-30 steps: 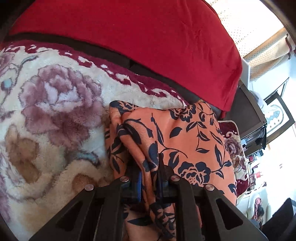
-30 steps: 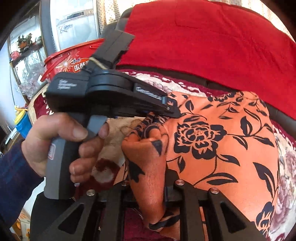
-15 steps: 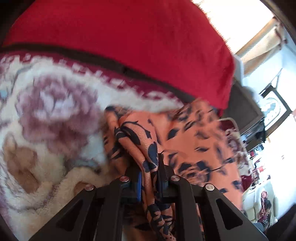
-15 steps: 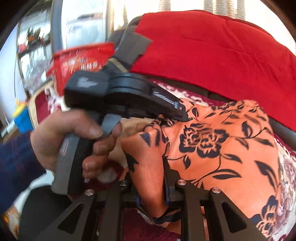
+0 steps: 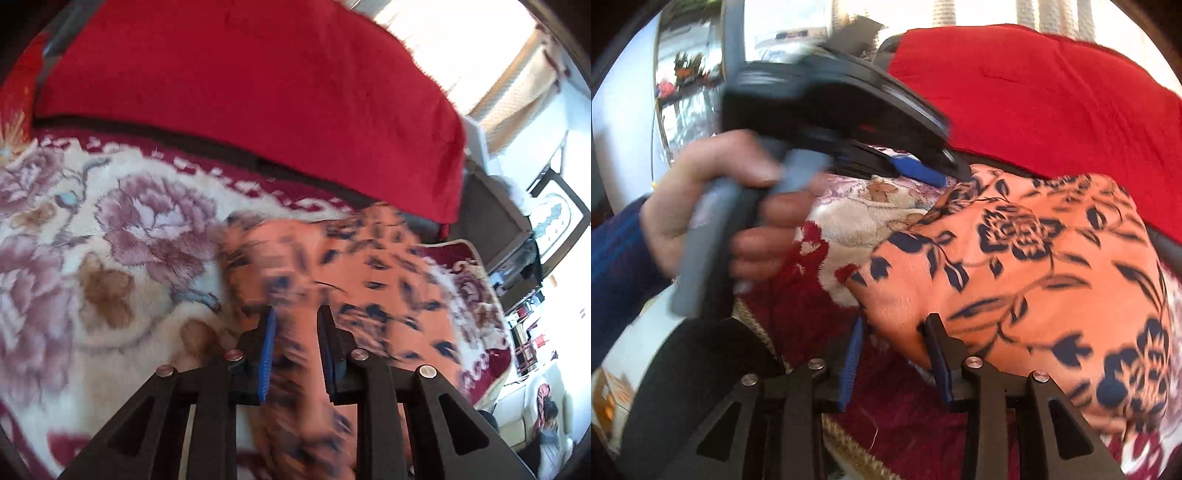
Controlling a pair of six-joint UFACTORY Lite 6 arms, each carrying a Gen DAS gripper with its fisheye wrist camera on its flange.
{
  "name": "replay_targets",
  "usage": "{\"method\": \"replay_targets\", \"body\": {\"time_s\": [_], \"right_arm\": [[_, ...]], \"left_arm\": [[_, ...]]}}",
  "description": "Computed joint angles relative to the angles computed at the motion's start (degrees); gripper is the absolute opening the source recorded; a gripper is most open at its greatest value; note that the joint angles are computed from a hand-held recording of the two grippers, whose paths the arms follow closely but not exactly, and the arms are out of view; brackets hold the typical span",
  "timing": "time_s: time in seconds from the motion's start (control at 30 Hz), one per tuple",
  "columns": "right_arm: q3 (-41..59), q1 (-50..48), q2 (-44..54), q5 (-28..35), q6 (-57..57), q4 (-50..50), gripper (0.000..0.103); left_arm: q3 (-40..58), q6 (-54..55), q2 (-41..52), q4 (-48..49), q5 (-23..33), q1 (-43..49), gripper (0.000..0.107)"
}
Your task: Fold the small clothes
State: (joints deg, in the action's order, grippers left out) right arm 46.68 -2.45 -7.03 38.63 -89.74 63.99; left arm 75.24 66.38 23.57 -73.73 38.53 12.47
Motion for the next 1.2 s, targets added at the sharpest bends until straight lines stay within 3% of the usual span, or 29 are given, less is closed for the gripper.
{"method": "replay_targets", "body": {"time_s": [0.07, 0.1, 0.17, 0.27, 0.33, 0.47, 0.6, 0.83, 0.97, 1.07, 1.2], "right_arm": [[0.56, -3.72, 0.17, 4.63, 1.11, -0.51, 0.039], [1.36, -6.38, 0.67, 8.11, 2.00, -0.93, 0.039], [3.54, -11.15, 2.22, 14.02, 3.99, -1.81, 0.039], [8.26, -19.42, 6.75, 23.74, 8.64, -2.68, 0.040], [12.83, -25.61, 12.96, 30.11, 13.81, -2.90, 0.059], [19.77, -33.81, 23.73, 39.07, 23.21, -1.71, 0.059], [22.18, -37.86, 28.64, 45.14, 27.96, 3.40, 0.059], [27.11, -36.63, 37.29, 44.75, 38.00, 10.18, 0.059], [26.27, -35.23, 36.58, 41.37, 39.62, 10.56, 0.059], [24.25, -36.68, 33.89, 43.11, 38.91, 9.55, 0.059], [22.77, -39.69, 32.09, 40.92, 36.60, 6.58, 0.059]], "left_arm": [[-6.21, 0.55, -5.80, 2.32, -2.68, -1.89, 0.022], [-8.91, -1.25, -7.23, 6.65, -7.03, -4.35, 0.022], [-9.85, -7.51, -5.47, 14.43, -12.32, -6.95, 0.024], [-10.40, -6.31, -3.84, 8.67, -9.72, -3.71, 0.025], [-12.57, -1.21, -7.06, 3.28, -9.10, -2.79, 0.024], [-15.08, 3.12, -10.65, 0.08, -7.62, -3.39, 0.024], [-16.26, 4.12, -8.71, -0.45, -10.59, -5.72, 0.024], [-17.01, 7.12, -8.30, -5.77, -11.54, -6.34, 0.024], [-17.42, 6.83, -8.94, -5.73, -12.21, -6.89, 0.024], [-17.92, 5.62, -9.87, -4.33, -12.09, -6.73, 0.024], [-17.38, 6.21, -8.92, -5.17, -12.57, -7.00, 0.024]]}}
